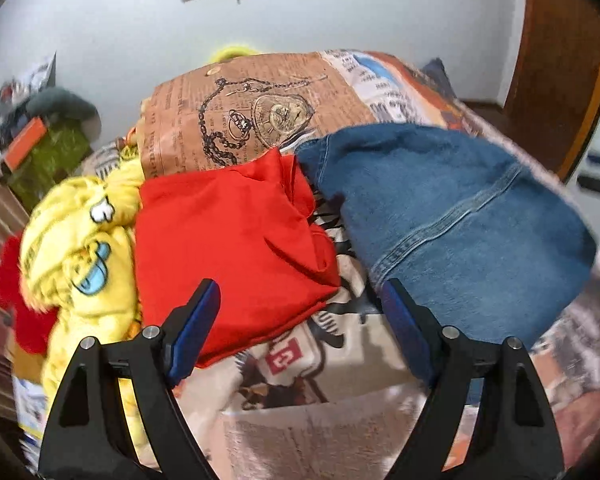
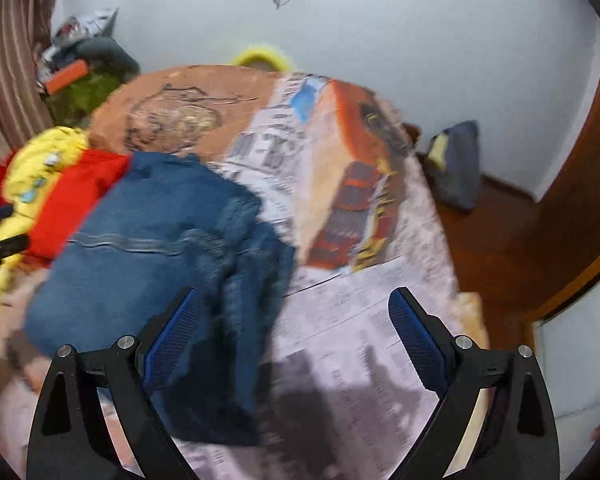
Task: Fold large clothes
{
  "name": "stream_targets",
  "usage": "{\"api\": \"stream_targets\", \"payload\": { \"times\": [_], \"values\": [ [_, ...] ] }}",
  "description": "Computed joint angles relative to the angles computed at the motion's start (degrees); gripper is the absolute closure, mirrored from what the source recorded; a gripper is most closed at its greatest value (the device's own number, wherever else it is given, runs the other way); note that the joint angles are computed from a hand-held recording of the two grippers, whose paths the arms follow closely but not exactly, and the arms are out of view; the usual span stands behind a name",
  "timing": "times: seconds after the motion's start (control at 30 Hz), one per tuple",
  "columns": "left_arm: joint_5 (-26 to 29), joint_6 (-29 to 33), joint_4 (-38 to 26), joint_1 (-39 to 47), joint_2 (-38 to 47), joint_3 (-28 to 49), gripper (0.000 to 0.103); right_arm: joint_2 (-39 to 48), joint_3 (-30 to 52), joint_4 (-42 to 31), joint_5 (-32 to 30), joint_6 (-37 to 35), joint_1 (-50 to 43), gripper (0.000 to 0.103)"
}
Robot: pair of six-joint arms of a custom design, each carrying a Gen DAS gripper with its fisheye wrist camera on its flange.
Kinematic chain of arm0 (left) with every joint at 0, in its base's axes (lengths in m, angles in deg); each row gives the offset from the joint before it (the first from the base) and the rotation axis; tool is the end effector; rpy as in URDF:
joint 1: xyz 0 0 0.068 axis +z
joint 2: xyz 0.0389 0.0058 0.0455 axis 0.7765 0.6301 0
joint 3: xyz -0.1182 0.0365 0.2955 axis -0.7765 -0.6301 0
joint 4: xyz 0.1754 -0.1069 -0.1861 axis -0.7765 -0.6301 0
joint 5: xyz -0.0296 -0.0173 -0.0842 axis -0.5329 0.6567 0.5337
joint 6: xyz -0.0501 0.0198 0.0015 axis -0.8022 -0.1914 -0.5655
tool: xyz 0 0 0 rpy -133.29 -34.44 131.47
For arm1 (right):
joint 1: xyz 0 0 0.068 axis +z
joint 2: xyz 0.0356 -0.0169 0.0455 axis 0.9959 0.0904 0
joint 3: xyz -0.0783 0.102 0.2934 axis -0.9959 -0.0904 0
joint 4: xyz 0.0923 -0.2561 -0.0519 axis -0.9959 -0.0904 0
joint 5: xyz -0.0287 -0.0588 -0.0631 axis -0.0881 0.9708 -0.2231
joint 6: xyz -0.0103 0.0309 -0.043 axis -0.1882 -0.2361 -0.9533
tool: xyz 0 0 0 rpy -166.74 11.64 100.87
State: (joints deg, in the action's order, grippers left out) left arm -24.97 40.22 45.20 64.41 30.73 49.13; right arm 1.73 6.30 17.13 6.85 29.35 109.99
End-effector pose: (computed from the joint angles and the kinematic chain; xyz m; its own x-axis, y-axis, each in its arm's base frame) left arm 0.3733 0.0751 0.2134 -0.6709 0.4119 -0.6166 0.4899 0.8704 0.0485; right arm 0.2294 0.0951 0.2906 -0.7772 0.0542 -0.6270 0.0828 0.9964 -0.0165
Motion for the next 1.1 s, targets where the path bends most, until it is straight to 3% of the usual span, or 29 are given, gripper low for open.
{"api": "stream_targets", "payload": {
  "times": [0.23,0.5,0.63,0.87,1.1],
  "values": [
    [9.18,-2.47,-13.12,0.41,4.19,5.83,0.020,0.16,-3.75,4.87,-8.02,2.66,1.34,0.009],
    [14.38,-6.92,-25.04,-3.34,17.24,14.56,0.020,9.29,-8.83,15.05,-33.32,8.15,-10.73,0.009],
    [18.33,-8.73,-29.82,-4.59,22.87,19.43,0.020,13.19,-9.94,19.17,-42.77,8.22,-14.48,0.009],
    [20.28,-14.22,-30.22,-7.29,28.26,24.39,0.018,16.72,-8.55,20.87,-47.61,6.02,-15.85,0.003],
    [17.93,-17.41,-22.92,-10.05,25.01,20.05,0.021,17.42,-8.58,22.74,-48.60,5.71,-16.56,0.007]
  ]
}}
